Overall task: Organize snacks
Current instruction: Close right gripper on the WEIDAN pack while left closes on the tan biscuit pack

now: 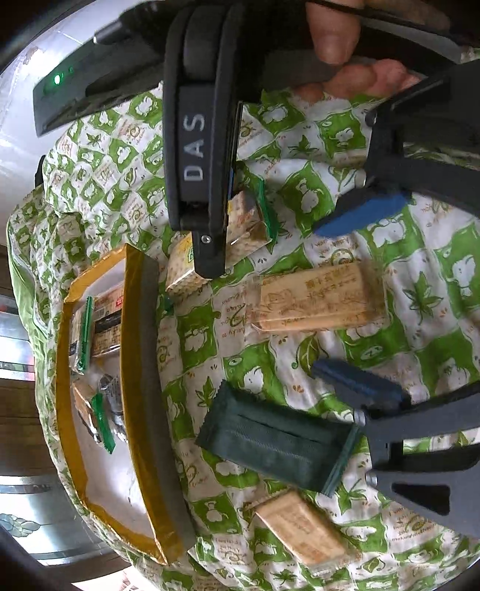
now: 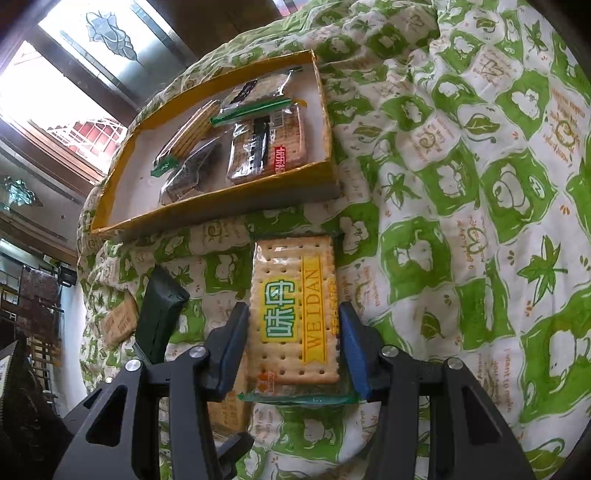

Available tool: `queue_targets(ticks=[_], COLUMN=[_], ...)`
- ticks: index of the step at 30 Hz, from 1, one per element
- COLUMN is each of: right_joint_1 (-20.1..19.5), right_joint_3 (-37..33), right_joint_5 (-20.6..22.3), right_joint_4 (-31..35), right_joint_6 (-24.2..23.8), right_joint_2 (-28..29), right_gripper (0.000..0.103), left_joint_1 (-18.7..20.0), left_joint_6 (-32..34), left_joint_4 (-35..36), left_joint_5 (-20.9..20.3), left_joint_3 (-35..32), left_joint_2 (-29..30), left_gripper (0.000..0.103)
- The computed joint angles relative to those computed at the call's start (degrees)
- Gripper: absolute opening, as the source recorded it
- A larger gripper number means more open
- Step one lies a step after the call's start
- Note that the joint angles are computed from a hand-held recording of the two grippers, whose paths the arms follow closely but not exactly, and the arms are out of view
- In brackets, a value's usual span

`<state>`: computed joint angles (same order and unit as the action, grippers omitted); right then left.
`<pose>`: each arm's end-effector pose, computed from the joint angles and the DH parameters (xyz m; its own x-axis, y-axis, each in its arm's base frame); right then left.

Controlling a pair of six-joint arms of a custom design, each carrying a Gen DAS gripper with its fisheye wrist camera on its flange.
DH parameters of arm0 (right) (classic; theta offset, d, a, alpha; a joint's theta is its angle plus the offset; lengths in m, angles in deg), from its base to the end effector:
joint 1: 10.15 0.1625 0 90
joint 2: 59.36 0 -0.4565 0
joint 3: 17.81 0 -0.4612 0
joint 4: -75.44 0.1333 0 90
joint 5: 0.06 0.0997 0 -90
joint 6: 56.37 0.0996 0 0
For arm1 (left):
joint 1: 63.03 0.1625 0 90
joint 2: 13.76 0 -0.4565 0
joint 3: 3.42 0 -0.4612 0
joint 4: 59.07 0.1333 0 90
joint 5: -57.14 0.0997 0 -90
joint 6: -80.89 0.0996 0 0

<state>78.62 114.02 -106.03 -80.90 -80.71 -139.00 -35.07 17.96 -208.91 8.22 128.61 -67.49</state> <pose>0.0955 -0.4871 0.1787 -0.8830 -0.3195 0.3438 -0.3766 0.9195 -0.1128 -0.2905 -0.3792 -0.0239 -0.8232 -0.0486 -0.5656 0.2302 0.8821 -0.4109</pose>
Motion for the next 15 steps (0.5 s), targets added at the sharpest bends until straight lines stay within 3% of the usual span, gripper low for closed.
queue_targets(ticks=[5, 10, 15], right_joint_1=[-0.20, -0.14, 0.23], right_joint_3=[-0.09, -0.05, 0.36], right_joint_5=[0.37, 0.11, -0.73], right_joint_4=[0.38, 0.87, 0.85], right_joint_6=[0.02, -0.29, -0.78], right_joint_2=[-0.14, -0.20, 0.01], right_gripper=[0.048, 0.048, 0.048], left_joint_1=[1.21, 1.16, 1.02], left_joint_6=[0.22, -1.00, -1.47], left_joint_4=[2.41, 5.04, 3.98], left_joint_5=[0.54, 2.23, 2.02], left_joint_3=[-1.40, -1.41, -0.50], left_joint_2=[1.25, 1.18, 0.40], left_gripper=[0.057, 0.035, 0.033])
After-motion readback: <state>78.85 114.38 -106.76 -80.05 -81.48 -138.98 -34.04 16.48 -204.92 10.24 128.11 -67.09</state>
